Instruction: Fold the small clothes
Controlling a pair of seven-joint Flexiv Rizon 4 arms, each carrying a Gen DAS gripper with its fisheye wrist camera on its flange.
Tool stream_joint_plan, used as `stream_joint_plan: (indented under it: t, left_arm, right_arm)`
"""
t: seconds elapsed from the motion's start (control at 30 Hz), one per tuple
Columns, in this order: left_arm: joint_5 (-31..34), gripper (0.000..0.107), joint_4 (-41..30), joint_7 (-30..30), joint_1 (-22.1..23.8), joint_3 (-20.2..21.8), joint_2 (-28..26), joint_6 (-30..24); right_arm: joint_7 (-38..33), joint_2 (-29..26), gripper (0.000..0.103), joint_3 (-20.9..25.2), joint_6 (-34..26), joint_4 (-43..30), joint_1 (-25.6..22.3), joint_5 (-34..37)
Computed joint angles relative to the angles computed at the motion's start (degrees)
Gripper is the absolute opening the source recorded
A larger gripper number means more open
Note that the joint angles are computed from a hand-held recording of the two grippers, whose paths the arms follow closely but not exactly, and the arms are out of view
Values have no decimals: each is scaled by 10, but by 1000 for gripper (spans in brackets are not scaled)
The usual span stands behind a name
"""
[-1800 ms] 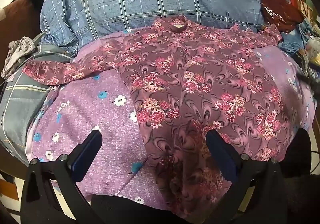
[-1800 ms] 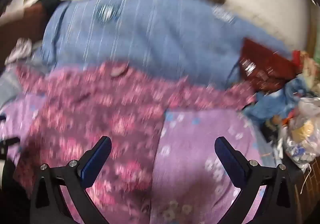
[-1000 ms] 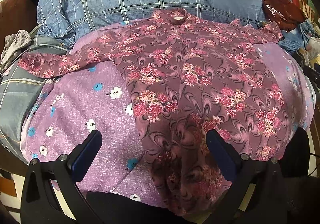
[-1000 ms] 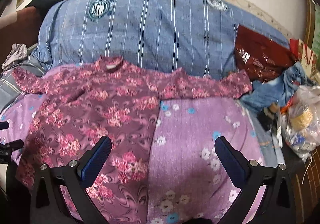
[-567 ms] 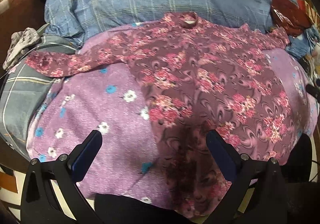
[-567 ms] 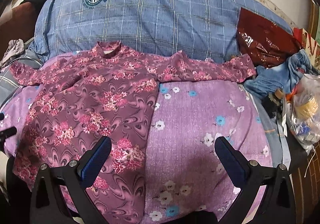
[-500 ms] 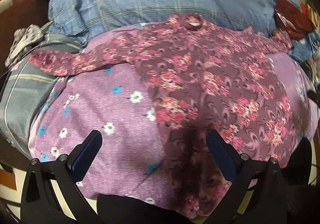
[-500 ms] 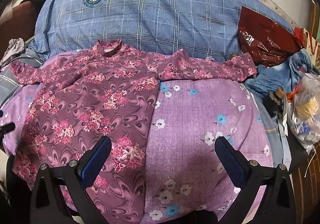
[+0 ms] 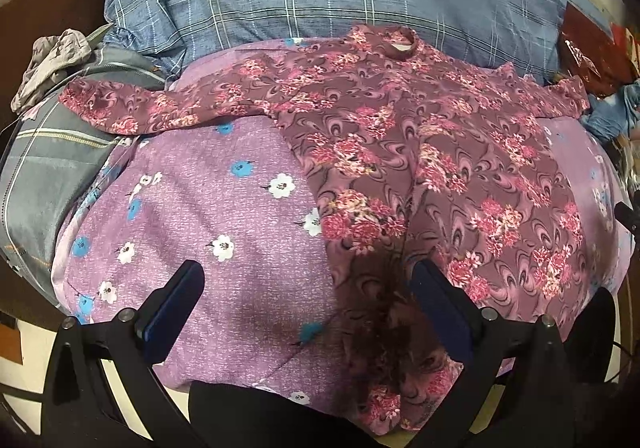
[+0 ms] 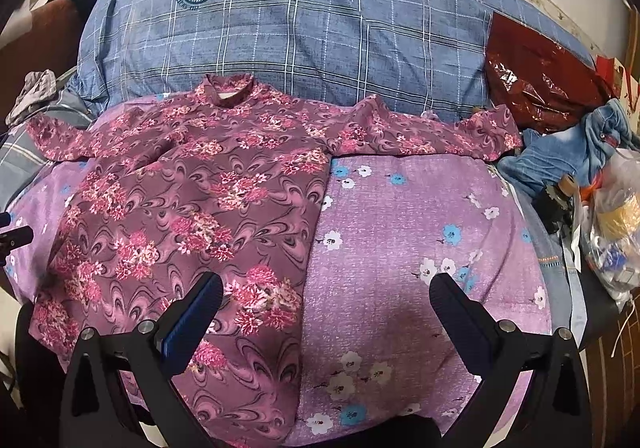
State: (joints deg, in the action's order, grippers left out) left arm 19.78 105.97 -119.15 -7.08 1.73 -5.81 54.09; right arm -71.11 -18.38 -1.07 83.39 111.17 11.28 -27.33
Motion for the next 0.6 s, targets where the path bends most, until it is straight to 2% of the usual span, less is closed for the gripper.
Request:
stream_joint_plan:
  t: [0.23,0.37,0.43,0.6]
  left_arm:
    - [-22,103,6,3,5,3,2,-3]
    - [-74,103,30,-2,22,9,7,4]
    - [-116,103,43,23,29,4,3,1]
    - [-202,103,57,97,27,-16,-21,-7]
  right_arm:
    - [-26,-4,103,22,-18,-4,-13,23]
    - [-94,-16,103,78,-70,-28,-49,98]
    - [-137,-25,103,109,-108,-47,-67,150]
    - [-211,-46,103,146,-185,-86,-84,258]
